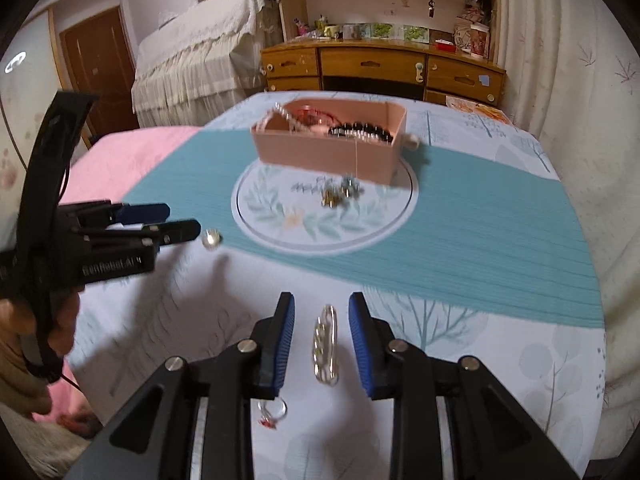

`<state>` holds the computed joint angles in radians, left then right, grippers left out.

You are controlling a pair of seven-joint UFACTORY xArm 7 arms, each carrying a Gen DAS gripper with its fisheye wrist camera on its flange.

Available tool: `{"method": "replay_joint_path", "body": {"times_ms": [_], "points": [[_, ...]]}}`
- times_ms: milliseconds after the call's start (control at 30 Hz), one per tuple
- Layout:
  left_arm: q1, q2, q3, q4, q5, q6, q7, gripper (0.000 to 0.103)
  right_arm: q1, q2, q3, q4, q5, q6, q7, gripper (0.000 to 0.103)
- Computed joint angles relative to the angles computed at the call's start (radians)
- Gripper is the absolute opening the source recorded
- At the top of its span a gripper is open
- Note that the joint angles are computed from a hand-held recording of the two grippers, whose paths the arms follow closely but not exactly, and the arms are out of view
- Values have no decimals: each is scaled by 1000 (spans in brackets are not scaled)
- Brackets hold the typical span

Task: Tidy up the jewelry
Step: 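Grasp the round pearl brooch with the left tool while the right tool grasps the silver hair clip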

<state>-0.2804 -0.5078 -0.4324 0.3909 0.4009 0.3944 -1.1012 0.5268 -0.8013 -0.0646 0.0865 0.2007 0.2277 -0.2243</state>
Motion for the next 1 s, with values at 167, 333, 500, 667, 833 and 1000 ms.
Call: {"method": "replay_joint_path", "body": {"times_ms": [167,333,500,667,833,1000], "points": [[-6,11,14,-18,-21,-30,-11,51,-2,10,10,-25,-22,-34,-5,28],[-12,18,0,-10,-25,-27,-17,51,13,52,-18,-29,-24,-58,-17,24],[-21,44,-8,17,-24,-2,-31,51,6,68,-10,-38,-34,-83,-23,14],[-49,72,24,29,-57,12,-36,51,-16,73,35,-49,-72,-115,7,8],[-44,89,42,39,-77,9,-66,51,44,69,-74,-48,-45,-115,-22,7],[-35,131,42,85,-77,41,-104,41,77,64,-127,-49,-10,-118,-55,7]]}}
